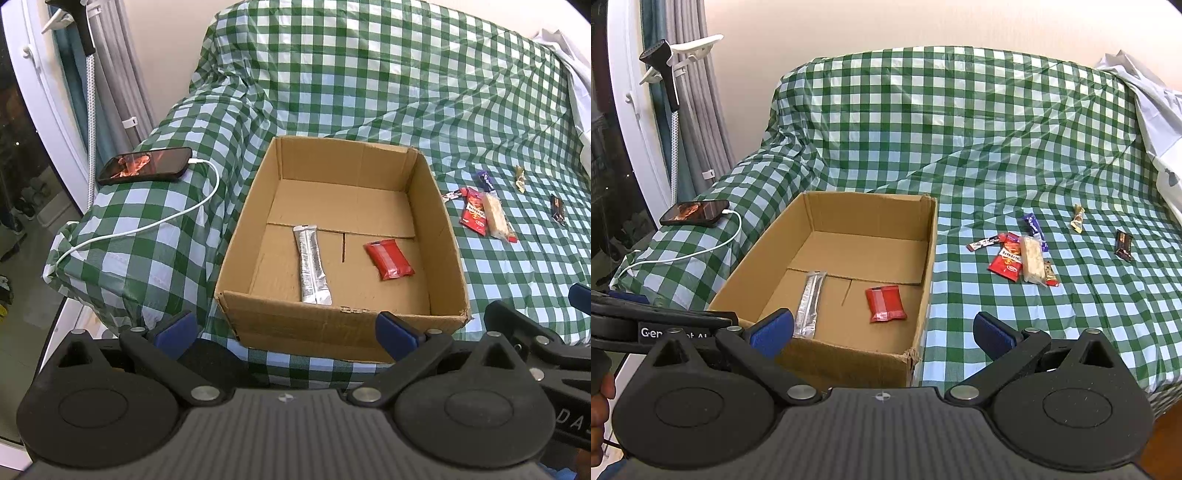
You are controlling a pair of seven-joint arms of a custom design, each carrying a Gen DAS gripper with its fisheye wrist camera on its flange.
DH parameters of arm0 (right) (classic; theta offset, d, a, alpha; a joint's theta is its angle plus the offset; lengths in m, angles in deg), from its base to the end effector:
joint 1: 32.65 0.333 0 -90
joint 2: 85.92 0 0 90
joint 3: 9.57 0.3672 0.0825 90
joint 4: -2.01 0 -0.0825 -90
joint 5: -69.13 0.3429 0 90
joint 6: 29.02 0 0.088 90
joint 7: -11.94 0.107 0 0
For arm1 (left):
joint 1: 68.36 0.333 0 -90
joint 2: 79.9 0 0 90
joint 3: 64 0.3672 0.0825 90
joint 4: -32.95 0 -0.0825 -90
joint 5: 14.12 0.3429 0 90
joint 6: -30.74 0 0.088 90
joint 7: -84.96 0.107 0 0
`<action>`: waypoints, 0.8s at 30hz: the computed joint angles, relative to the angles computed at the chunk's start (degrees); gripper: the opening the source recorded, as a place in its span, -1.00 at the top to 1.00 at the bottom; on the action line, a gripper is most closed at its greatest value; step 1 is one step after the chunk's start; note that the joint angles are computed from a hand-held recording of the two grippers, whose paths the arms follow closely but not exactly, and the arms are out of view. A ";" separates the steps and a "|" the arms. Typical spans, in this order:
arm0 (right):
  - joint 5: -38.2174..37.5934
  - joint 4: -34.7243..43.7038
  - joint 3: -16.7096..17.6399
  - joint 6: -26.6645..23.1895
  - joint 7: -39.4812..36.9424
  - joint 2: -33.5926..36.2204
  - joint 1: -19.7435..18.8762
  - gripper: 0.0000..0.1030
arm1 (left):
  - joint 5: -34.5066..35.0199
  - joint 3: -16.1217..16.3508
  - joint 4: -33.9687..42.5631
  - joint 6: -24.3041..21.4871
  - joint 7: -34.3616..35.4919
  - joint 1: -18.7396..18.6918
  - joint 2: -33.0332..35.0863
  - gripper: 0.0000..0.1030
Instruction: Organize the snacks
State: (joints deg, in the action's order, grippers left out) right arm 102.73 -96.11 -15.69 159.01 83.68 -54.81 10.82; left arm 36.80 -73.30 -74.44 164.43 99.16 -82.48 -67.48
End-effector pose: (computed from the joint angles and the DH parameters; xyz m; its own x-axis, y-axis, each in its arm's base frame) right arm 0.5837 0.3969 0.4631 0.4419 -0.8881 -0.1264 -0.5250 -0.1418 -0.8392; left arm 0.5696 -0.2239 0.4987 0.3977 -0.9094 -0.1219 -0.7303 -0.2333 -0.6420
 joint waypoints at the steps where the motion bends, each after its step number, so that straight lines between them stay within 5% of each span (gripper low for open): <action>1: -0.06 0.18 0.32 -0.15 -0.05 0.08 -0.34 -0.99 | -0.08 0.00 0.15 -0.17 0.16 -0.01 0.12 -0.99; 18: 1.21 2.63 6.71 0.16 -0.44 2.43 -7.28 -0.99 | -2.52 0.37 9.32 -5.48 5.79 -1.70 6.04 -0.99; 24: 2.15 4.51 5.19 -0.23 1.28 3.57 -8.17 -0.99 | -4.38 0.78 16.83 -6.96 10.25 -2.87 10.62 -0.99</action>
State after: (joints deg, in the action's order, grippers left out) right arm 104.88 -91.60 -10.49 158.79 84.96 -51.24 2.65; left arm 32.42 -72.52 -57.61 157.48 109.40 -85.35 -56.86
